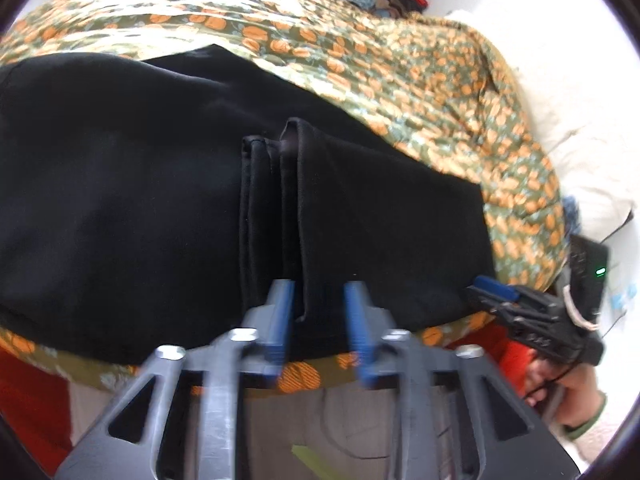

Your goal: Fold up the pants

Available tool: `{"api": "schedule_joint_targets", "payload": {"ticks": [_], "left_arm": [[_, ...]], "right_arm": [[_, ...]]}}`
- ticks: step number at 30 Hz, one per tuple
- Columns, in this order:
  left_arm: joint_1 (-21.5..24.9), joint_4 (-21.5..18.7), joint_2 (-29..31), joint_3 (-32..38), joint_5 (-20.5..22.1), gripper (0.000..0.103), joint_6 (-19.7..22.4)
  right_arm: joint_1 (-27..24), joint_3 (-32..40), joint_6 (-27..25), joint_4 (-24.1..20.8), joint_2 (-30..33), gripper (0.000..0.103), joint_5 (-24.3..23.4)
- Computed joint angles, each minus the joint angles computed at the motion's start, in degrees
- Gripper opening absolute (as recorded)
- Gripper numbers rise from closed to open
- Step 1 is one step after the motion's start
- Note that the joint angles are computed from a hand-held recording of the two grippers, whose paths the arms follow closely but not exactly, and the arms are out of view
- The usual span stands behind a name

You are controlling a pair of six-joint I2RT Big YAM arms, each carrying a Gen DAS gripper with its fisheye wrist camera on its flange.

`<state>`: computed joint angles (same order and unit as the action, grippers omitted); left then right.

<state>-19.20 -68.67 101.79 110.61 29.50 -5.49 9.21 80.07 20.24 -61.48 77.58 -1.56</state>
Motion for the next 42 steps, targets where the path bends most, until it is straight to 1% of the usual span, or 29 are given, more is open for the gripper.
{"api": "schedule_joint_targets", "payload": {"ticks": [1,2,3,4,5,8,12,17,24,26,29,31,33,38,42], "left_arm": [[0.1,1.0,-0.9,-0.8,0.5,0.057,-0.4],[-0.1,2.3,-2.0,-1.8,-1.1,0.074,-0.5],[-0.3,3.7,-3.1,-2.9,-3.5,0.084,-0.4],[-0.5,5.1,-4.2,-4.0,-5.6,0.085,-0.4],[-0.5,5.7,-4.9,-4.7,-6.6,0.085,-0.2],[0.2,5.8,-5.7,-5.7,-6.5,0.085,-1.0],[0.8,6.0,-6.1,-6.6,-8.2,0.085,-0.8],[1.1,5.7,-5.7,-6.5,-8.4,0.085,-2.0],[0.9,6.7,-7.2,-7.4,-9.5,0.085,-0.8],[1.0,6.8,-7.6,-7.6,-10.1,0.085,-0.5],[1.3,7.0,-8.1,-7.8,-10.7,0.085,-0.5],[1.7,6.9,-8.3,-7.8,-10.7,0.085,-0.8],[2.2,6.6,-8.4,-7.5,-10.9,0.086,-1.2],[3.5,6.3,-8.5,-7.4,-11.3,0.086,-1.9],[4.7,5.1,-8.4,-7.6,-11.9,0.086,-3.1]], "right_arm": [[-0.1,0.1,-0.4,0.1,0.1,0.045,-0.3],[-0.3,-0.3,-0.7,0.6,-0.1,0.046,-0.5],[-0.5,-0.8,-0.8,1.5,-0.4,0.046,-0.8],[-0.7,-1.3,-0.8,2.2,-0.6,0.046,-1.0],[-0.7,-1.9,-0.9,3.1,-0.6,0.046,-1.1],[0.0,-2.2,-0.9,3.4,-0.8,0.046,0.3],[0.7,-2.8,-1.7,4.1,-0.9,0.047,2.5],[0.4,-3.3,-1.2,5.0,-1.3,0.047,1.9],[0.6,-3.8,-1.4,5.7,-1.7,0.048,2.5],[0.6,-3.9,-1.4,5.8,-1.8,0.049,2.5],[0.4,-3.9,-1.2,6.2,-2.0,0.06,1.1],[0.4,-3.8,-1.1,6.4,-2.2,0.073,0.6],[0.7,-3.9,-0.9,7.0,-2.8,0.077,0.7],[1.3,-4.8,0.1,10.5,-5.5,0.077,2.5],[1.2,-4.9,0.2,11.6,-6.4,0.078,4.3]]}}
